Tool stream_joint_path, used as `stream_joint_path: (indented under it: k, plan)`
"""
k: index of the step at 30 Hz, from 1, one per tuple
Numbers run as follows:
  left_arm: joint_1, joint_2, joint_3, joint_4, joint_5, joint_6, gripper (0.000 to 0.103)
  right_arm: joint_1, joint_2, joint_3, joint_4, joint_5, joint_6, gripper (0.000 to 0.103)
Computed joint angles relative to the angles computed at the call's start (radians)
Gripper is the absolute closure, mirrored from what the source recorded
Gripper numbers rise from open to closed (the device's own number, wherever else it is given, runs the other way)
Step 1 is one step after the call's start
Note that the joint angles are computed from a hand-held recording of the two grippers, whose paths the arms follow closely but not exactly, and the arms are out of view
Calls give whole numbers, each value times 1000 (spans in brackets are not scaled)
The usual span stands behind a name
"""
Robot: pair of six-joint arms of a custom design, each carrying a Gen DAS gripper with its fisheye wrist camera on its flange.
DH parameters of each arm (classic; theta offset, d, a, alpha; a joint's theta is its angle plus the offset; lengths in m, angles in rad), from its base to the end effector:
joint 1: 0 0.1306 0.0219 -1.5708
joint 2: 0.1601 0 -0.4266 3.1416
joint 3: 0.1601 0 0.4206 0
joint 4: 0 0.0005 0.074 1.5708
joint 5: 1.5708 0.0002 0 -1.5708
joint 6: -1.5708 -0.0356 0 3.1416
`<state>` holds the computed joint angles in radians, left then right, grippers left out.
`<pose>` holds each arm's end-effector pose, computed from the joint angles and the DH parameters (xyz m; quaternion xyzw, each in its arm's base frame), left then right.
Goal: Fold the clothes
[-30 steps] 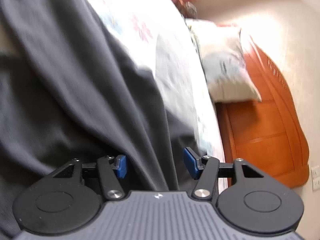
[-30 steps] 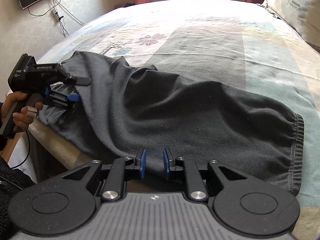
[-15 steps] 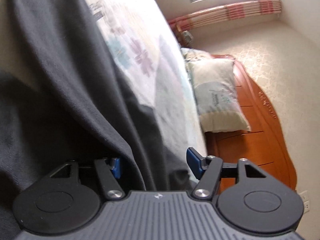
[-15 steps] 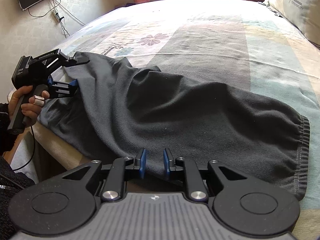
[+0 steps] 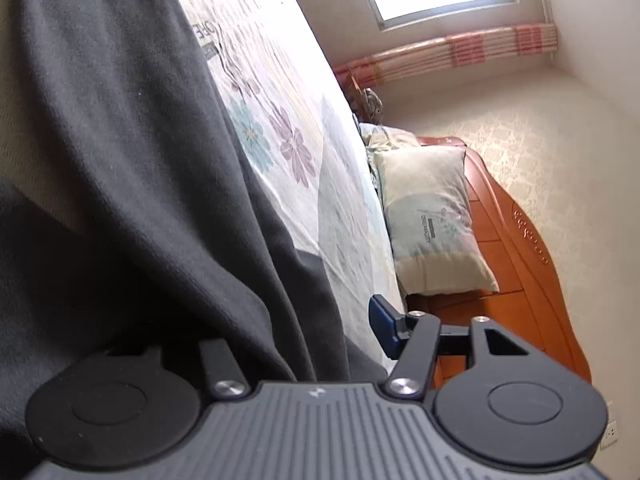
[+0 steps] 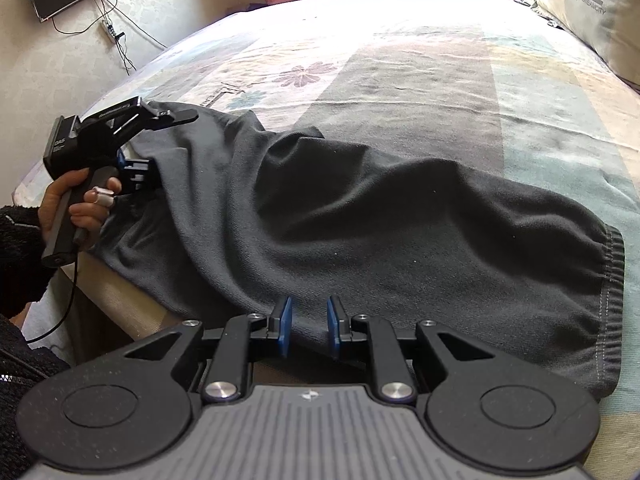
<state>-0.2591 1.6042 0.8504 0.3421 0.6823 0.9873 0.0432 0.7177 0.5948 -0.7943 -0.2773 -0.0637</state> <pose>0.4810 -0.1512 0.2205 -0.1096 0.8020 -0.5285 0.2557 0.2318 0.0193 0.3212 -0.0347 0.9384 0.1477 0.3105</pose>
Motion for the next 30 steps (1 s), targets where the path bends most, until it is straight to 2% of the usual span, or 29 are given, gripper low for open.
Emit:
stream_joint_path:
  k: [2, 5, 9, 12, 14, 18, 21, 26, 30]
  plan:
    - [-1, -6, -5, -8, -3, -28, 47, 3, -4, -1, -3, 4, -3, 80]
    - [4, -22, 0, -82, -9, -103, 60, 0, -10, -5, -5, 5, -15, 79]
    - [20, -30, 31, -223, -10, -166, 89, -8, -27, -15, -4, -4, -34, 79]
    - [16, -51, 54, -310, -27, -227, 90, -14, -54, -23, -15, -6, -45, 79]
    - [11, -79, 57, -341, -53, -265, 96, -27, -74, -29, -28, -8, -50, 77]
    - [9, -148, 39, -345, -84, -289, 99, -78, -114, -48, -48, -56, -76, 75]
    - [13, -199, 18, -325, -75, -284, 99, -115, -137, -65, -59, -101, -109, 75]
    - [4, -279, 13, -407, -97, -401, 99, -183, -163, -96, -58, -189, -182, 73]
    - [-8, -326, 8, -476, -109, -461, 99, -247, -177, -114, -44, -257, -234, 67]
